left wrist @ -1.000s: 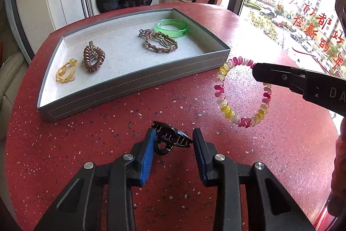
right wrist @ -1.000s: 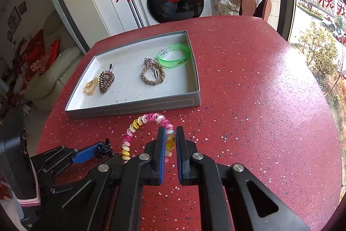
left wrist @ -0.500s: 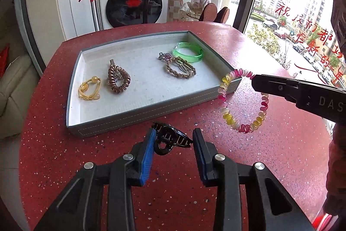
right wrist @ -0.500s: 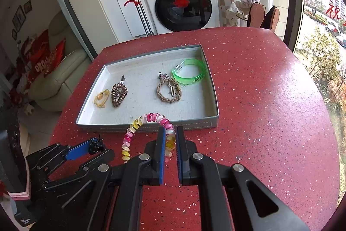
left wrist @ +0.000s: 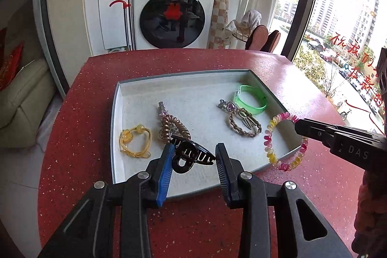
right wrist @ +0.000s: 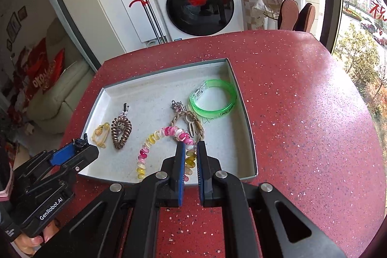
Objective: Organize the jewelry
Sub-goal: 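Carry the black claw clip and beaded bracelet into the tray and release both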
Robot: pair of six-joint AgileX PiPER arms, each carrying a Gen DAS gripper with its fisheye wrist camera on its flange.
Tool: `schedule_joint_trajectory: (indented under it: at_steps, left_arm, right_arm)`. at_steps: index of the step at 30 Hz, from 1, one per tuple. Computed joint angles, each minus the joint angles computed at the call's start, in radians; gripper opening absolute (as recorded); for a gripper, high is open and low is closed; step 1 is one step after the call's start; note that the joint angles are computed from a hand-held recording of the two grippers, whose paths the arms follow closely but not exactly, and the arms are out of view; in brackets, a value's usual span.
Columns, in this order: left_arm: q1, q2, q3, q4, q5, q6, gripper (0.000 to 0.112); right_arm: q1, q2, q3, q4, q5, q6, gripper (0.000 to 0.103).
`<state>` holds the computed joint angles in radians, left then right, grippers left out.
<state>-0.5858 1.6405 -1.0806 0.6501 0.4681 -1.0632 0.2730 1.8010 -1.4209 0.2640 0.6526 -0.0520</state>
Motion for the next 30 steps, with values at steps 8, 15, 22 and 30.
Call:
schedule_joint_trajectory:
  at_steps: [8,15,22,30]
  left_arm:
    - [0.051,0.140,-0.121,-0.016,0.021,0.045,0.053]
    - [0.064,0.240,-0.212,0.008,0.064,0.049,0.053]
    - [0.054,0.296,-0.243,0.080,0.093,0.010,0.053]
    - [0.044,0.332,-0.252,0.106,0.117,-0.027,0.080]
  right_arm:
    - [-0.012,0.141,-0.129,-0.030,0.020,0.065,0.010]
    - [-0.025,0.211,-0.172,-0.035,0.021,0.068,0.010]
    - [-0.018,0.238,-0.177,-0.061,0.017,0.074,0.011]
    - [0.012,0.241,-0.174,-0.137,0.010,0.096,0.011]
